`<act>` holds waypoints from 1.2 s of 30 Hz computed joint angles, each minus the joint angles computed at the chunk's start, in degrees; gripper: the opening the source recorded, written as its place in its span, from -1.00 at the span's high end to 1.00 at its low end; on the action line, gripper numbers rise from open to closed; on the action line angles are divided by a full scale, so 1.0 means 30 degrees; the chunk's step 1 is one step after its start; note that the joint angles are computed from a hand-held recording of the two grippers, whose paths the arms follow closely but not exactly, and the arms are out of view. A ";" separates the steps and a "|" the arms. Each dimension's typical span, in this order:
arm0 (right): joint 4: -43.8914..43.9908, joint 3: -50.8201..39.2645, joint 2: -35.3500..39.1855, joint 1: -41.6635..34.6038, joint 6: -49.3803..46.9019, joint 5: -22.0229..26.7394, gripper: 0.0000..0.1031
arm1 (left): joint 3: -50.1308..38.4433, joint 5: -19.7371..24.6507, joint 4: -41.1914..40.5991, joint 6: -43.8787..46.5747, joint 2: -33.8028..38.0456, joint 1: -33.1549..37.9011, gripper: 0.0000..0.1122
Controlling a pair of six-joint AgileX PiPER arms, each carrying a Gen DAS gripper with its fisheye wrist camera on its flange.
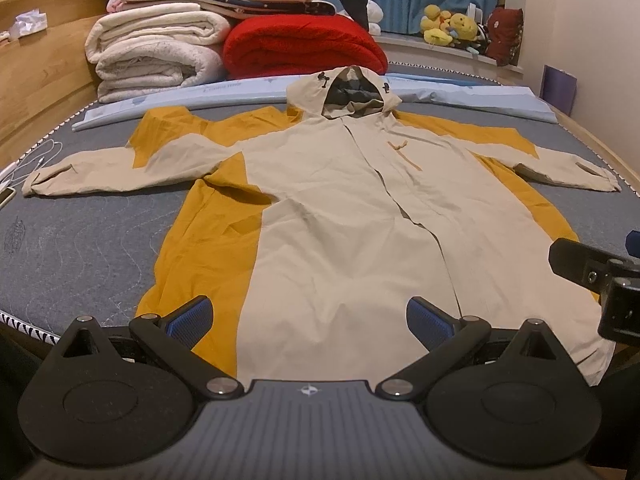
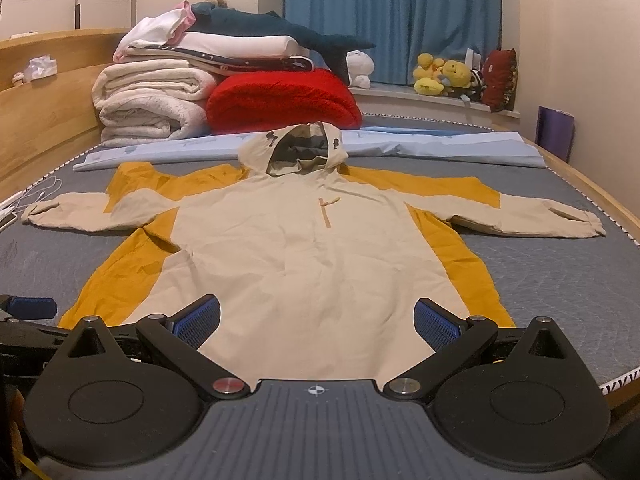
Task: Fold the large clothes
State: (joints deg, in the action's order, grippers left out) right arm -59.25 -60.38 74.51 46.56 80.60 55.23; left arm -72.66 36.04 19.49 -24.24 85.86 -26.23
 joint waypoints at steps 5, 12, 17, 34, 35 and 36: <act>-0.0059 -0.0002 0.0032 0.0085 -0.0041 -0.0036 -0.98 | -0.0048 0.0045 -0.0025 -0.0032 0.0020 0.0015 -0.83; -0.0063 -0.0019 0.0046 0.0127 -0.0165 -0.0109 -0.98 | -0.0044 0.0016 -0.0100 -0.0029 0.0012 0.0087 -0.83; -0.0052 -0.0098 0.0108 0.0156 -0.0233 -0.0115 -0.98 | -0.0043 0.0039 -0.0191 -0.0013 -0.0005 0.0118 -0.83; -0.0090 -0.0220 0.0237 0.0252 -0.0211 -0.0077 -0.98 | -0.0028 0.0017 -0.0242 0.0031 0.0000 0.0145 -0.83; -0.0086 -0.0201 0.0215 0.0236 -0.0212 -0.0082 -0.98 | -0.0028 0.0017 -0.0242 0.0031 0.0000 0.0145 -0.83; -0.0086 -0.0201 0.0215 0.0236 -0.0212 -0.0082 -0.98 | -0.0028 0.0017 -0.0242 0.0031 0.0000 0.0145 -0.83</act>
